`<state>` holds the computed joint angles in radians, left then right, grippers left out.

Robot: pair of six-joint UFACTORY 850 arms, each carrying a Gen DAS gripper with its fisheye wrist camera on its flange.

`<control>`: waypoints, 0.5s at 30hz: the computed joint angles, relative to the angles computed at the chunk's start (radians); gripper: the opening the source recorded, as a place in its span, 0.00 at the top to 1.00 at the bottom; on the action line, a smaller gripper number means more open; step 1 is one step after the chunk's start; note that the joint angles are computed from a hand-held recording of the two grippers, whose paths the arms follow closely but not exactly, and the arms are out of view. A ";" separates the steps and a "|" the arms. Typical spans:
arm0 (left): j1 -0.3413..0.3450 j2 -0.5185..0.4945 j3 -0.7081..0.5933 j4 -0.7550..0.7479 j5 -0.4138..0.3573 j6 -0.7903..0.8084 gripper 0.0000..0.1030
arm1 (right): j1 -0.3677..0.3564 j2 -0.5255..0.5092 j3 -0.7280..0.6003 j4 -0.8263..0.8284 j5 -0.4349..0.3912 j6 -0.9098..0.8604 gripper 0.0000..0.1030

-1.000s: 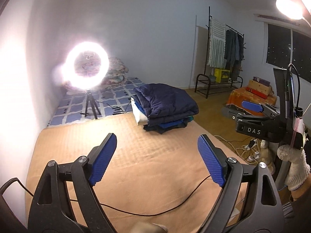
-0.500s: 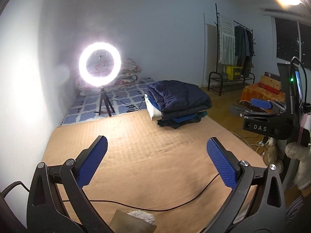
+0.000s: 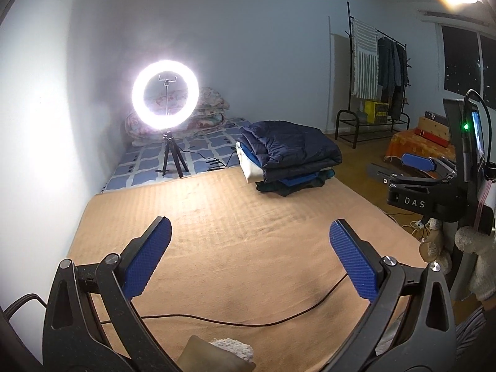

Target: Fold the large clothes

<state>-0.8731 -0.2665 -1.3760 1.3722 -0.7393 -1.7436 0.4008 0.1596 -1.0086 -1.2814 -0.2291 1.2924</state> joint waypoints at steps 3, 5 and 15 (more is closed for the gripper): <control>0.000 0.001 0.003 0.002 -0.001 -0.001 0.00 | 0.004 0.000 0.003 -0.017 -0.006 0.018 0.21; 0.001 -0.005 -0.003 -0.001 -0.002 0.008 0.00 | 0.002 -0.002 0.002 -0.004 -0.004 0.009 0.21; 0.000 -0.003 0.001 0.000 -0.003 0.007 0.00 | -0.007 -0.004 -0.002 0.035 0.003 -0.030 0.21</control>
<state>-0.8730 -0.2692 -1.3745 1.3722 -0.7421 -1.7370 0.3937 0.1552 -1.0111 -1.2463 -0.2260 1.2629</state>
